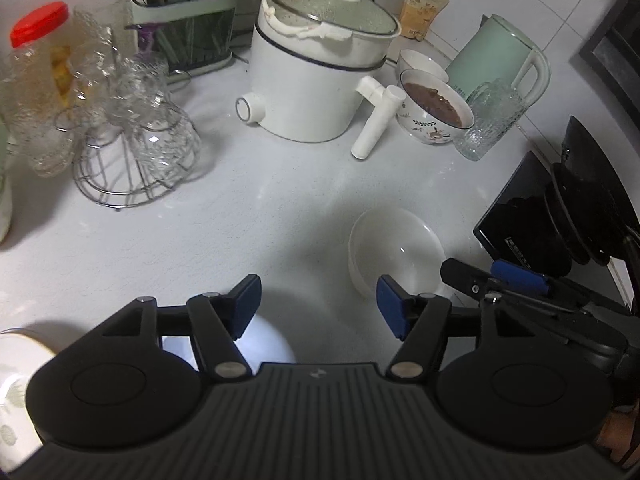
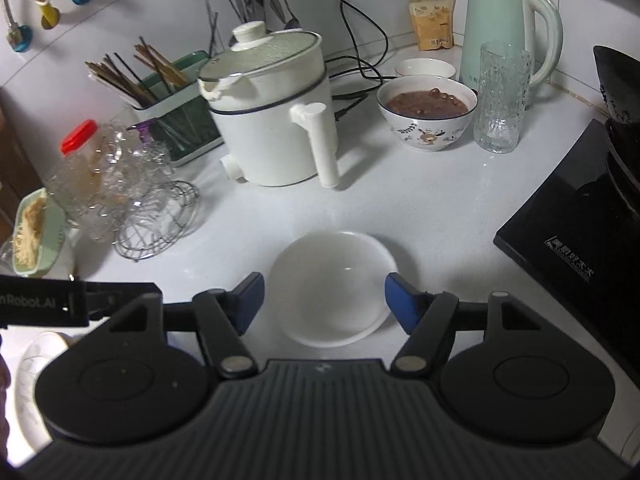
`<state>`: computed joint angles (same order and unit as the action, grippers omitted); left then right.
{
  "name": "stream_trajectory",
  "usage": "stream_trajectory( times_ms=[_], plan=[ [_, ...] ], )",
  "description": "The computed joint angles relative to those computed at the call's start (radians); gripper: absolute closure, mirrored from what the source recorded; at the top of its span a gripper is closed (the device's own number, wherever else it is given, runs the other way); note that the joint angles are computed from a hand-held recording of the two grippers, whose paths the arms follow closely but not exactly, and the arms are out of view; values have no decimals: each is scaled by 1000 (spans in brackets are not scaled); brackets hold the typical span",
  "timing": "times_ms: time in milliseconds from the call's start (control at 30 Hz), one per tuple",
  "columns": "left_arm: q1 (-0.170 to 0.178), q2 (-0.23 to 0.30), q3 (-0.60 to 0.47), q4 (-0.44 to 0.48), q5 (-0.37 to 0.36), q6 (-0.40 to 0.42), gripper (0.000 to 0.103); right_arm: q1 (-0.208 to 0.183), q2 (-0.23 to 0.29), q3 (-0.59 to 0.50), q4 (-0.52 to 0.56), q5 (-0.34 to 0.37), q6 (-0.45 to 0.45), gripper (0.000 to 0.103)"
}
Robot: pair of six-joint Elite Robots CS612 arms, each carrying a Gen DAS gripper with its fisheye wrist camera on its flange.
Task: Organize plates and bowls
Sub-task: 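Close both tools on the rim of the white ceramic bowl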
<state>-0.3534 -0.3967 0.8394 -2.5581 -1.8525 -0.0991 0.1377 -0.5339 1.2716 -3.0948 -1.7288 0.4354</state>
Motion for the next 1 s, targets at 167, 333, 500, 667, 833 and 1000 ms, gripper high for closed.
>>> stream_trajectory(
  times_ms=[167,333,500,667,833,1000],
  plan=[
    [-13,49,-92,59,-2,20,33,-17,11,-8,20,7,24,34],
    [-19,104,-187,100,-34,26,33,-31,27,-30,32,4,12,35],
    [-26,166,-295,173,-55,51,35,-42,47,-53,53,22,8,41],
    [-30,223,-391,241,-74,72,40,-47,64,-70,87,34,27,46],
    [-30,259,-442,243,-58,58,53,-46,85,-91,104,25,44,51],
    [-26,313,-547,339,-83,108,57,-48,99,-105,125,26,92,60]
  ],
)
